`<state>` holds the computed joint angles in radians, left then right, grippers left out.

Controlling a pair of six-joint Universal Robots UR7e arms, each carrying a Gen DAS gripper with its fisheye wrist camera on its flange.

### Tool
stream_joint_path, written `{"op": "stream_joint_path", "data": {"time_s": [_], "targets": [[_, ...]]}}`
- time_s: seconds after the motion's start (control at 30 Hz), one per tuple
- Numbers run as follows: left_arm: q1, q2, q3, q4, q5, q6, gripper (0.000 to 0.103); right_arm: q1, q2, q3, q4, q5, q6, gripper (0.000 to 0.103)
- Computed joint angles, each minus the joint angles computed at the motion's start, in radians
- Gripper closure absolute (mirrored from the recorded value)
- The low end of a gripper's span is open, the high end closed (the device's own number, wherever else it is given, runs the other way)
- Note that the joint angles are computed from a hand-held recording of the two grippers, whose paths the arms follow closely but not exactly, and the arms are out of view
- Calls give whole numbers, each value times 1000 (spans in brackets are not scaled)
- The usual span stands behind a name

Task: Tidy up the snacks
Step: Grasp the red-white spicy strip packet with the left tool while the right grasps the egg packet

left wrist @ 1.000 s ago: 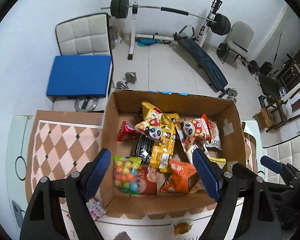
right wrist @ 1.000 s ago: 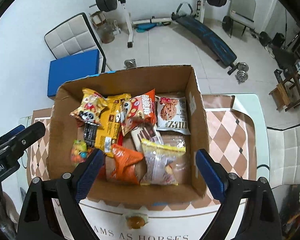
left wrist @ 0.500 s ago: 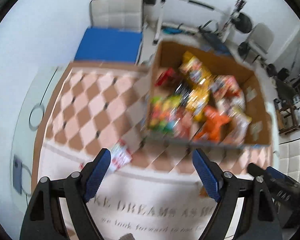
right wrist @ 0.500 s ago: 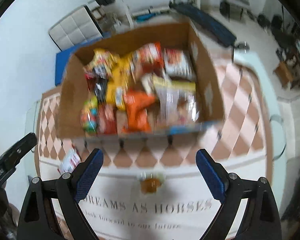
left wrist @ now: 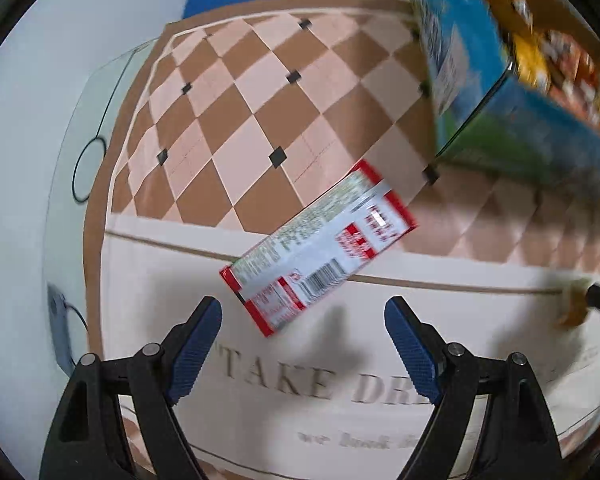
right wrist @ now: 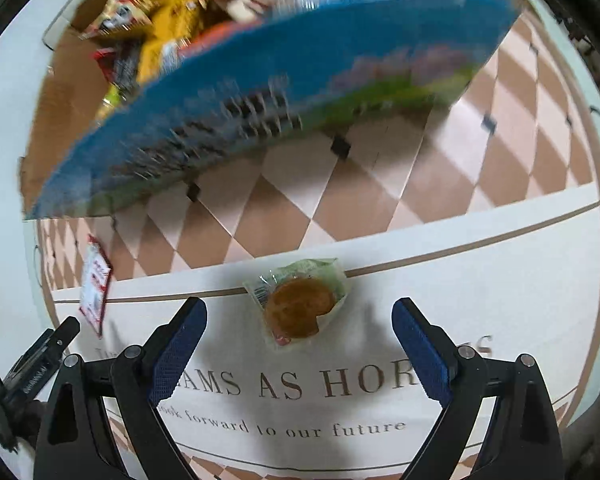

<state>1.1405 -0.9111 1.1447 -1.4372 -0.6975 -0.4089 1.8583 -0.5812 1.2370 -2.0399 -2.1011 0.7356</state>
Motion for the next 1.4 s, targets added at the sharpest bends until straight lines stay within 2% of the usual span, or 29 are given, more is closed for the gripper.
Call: {"op": "stream_joint_path", "data": {"time_s": [0.2,0.33,0.4,0.43,0.5,0.83,0.93,0.97,1.07,1.1,1.23,1.33,1.4], "targets": [[17,41,-17,36,40,126,19,-16,36,-5,6,19,39,9],[18,62,-20,58,68,200,19,-8,58,-29,37,-19,41,19],[17,71,-14,70,86,235,17,-3,71,-54,74,-35,40,27],[14,65,5,35,95,271,18,-2,76,-63,87,-38,36,29],[13,69,8,29,93,296,18,0,80,-73,102,-42,29,35],[23,66,10,26,33,316,19,16,101,-96,128,-20,20,38],[36,77,-35,52,-31,295,31,20,107,-91,124,-16,18,38],[45,82,-58,66,-60,287,40,20,108,-92,126,-14,17,39],[51,79,-76,102,-68,233,49,25,120,-99,128,-9,19,41],[58,93,-120,161,-117,164,50,26,119,-97,127,-4,20,42],[90,114,-213,247,-259,11,52,26,104,-68,109,17,26,44],[110,103,-217,251,-390,-74,52,23,86,-35,91,33,30,45],[111,87,-189,236,-425,-84,52,19,68,-11,83,41,29,45]]}}
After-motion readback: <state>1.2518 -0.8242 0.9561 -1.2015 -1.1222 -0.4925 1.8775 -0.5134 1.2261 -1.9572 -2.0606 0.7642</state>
